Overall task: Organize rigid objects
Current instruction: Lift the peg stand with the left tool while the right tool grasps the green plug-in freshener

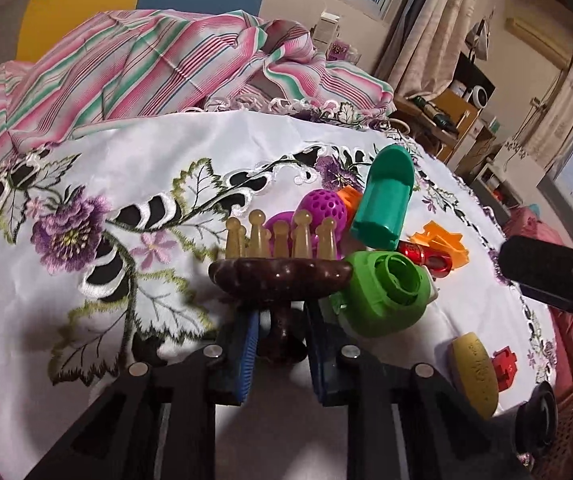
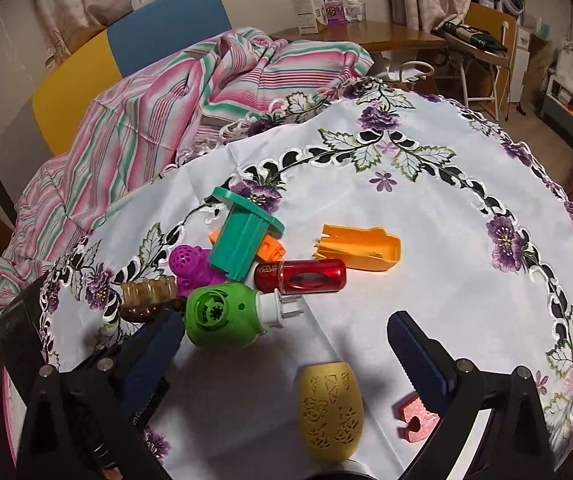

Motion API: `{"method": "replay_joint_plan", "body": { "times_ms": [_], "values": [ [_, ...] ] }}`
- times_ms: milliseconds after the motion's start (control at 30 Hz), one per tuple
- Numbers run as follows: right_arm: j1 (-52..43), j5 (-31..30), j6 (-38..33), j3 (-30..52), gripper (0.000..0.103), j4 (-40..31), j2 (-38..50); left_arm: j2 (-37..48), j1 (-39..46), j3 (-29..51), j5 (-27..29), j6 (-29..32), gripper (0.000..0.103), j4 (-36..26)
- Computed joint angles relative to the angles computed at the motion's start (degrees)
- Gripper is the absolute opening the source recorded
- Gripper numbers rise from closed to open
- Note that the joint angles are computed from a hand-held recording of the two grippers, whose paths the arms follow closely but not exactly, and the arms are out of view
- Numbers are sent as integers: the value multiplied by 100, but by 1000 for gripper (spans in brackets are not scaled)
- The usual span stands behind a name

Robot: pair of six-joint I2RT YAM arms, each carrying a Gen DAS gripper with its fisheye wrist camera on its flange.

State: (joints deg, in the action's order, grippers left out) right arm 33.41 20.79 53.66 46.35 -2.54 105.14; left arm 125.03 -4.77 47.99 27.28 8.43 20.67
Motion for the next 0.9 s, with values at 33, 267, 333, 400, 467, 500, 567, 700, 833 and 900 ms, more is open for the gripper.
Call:
{"method": "replay_joint_plan", "body": {
  "times_ms": [33, 267, 333, 400, 467, 500, 567, 700, 833, 900],
  "values": [
    [-6, -15, -32, 12, 103, 53, 43, -27, 66, -67, 50, 5, 21, 24],
    [25, -31, -232, 310, 103, -46, 424, -338, 828, -599, 568, 121, 21, 55],
    [48, -13, -291, 343, 103, -21, 471, -477, 1055, -794, 703, 263, 21, 71],
    [48, -92, -358, 390, 103, 19, 549, -601, 1308, -977, 889, 398, 21, 47],
    [60, -158, -413, 504, 103, -24, 684, -718, 1592, -1151, 1079, 555, 21, -13],
    [76, -147, -450, 566, 103, -74, 738, -763, 1715, -1193, 1161, 609, 21, -77],
    [120, -79, -528, 705, 103, -187, 849, -865, 2026, -1271, 1380, 758, 21, -252],
    [130, -78, -665, 882, 103, -257, 987, -1245, 2564, -1430, 1712, 1226, 21, -719],
    [126, -230, -683, 1103, 103, -304, 1198, -1772, 3234, -1506, 2133, 1929, 21, -1528],
    [195, -211, -823, 1358, 103, -504, 1382, -1949, 3494, -1465, 2231, 2211, 21, -1909]
  ]
}}
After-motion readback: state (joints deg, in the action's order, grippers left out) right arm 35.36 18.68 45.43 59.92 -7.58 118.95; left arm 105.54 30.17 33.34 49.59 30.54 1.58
